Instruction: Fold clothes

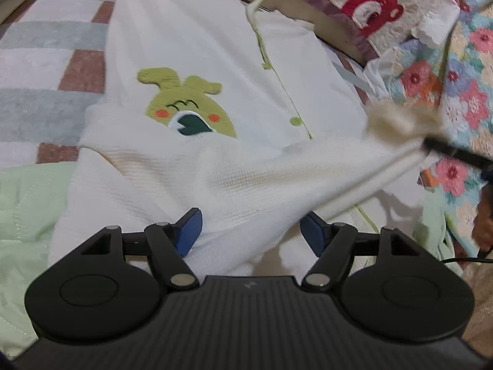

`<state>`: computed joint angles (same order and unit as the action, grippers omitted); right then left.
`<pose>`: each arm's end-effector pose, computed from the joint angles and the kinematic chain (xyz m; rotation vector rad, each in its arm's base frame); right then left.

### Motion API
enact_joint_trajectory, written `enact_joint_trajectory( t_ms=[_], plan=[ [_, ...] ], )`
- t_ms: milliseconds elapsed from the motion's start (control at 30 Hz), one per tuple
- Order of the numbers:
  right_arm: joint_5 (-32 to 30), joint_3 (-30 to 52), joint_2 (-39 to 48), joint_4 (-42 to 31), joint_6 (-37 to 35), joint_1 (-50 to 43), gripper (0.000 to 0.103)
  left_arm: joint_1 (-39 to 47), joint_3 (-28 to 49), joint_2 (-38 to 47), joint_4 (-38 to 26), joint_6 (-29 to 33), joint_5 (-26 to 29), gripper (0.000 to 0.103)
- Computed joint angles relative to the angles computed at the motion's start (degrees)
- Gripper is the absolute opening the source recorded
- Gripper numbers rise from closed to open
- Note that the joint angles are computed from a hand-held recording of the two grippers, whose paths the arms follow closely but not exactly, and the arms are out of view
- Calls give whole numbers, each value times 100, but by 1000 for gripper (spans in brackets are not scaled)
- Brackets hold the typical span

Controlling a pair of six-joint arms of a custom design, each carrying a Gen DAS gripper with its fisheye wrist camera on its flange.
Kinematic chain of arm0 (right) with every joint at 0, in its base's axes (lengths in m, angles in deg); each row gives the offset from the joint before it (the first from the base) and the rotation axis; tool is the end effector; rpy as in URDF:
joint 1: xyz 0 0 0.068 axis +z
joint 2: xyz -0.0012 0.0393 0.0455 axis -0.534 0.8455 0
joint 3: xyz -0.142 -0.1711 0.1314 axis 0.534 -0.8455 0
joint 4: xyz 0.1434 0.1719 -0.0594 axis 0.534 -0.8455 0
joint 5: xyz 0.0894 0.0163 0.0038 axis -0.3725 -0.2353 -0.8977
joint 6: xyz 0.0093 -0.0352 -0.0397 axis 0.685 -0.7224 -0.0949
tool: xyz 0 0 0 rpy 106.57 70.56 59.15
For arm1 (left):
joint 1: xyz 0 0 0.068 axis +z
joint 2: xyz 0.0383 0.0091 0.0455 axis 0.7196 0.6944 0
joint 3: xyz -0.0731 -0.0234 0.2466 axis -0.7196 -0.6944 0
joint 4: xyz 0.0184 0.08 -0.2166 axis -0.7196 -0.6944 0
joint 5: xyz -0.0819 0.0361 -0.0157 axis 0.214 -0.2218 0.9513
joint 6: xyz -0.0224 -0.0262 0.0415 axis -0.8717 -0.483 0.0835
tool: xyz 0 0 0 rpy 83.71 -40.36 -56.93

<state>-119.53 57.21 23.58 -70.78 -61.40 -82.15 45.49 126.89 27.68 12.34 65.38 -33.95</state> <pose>0.1046 -0.0874 0.2974 0.4534 2.2937 0.4398 0.3316 -0.0262 0.2371 0.8239 2.6064 -0.9390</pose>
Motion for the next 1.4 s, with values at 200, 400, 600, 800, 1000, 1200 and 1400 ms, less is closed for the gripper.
enact_joint_trajectory(
  t_ms=[200,400,600,800,1000,1200,1400],
  plan=[
    [636,-618,667,-597,-194,-707,21,17,160,183,-252,151,75,70],
    [-1009,-145,2192,-2216,-1960,-3028,48,167,688,686,-1004,332,629,74],
    [-651,388,2238,-1735,-1744,-2955,52,129,383,383,-422,12,528,74],
    [-81,359,2476,209,-638,-1511,52,270,-678,-670,2129,-1395,-326,74],
    [-60,-203,2596,1017,-615,-965,10,105,-832,-595,2353,-1233,-1450,74],
    [-1094,-370,1623,821,-613,-2063,9,70,-709,-407,2130,-1076,-1765,74],
    [135,-913,1431,1576,-658,-1952,19,-26,-1032,-638,2255,-854,-1735,74]
  ],
)
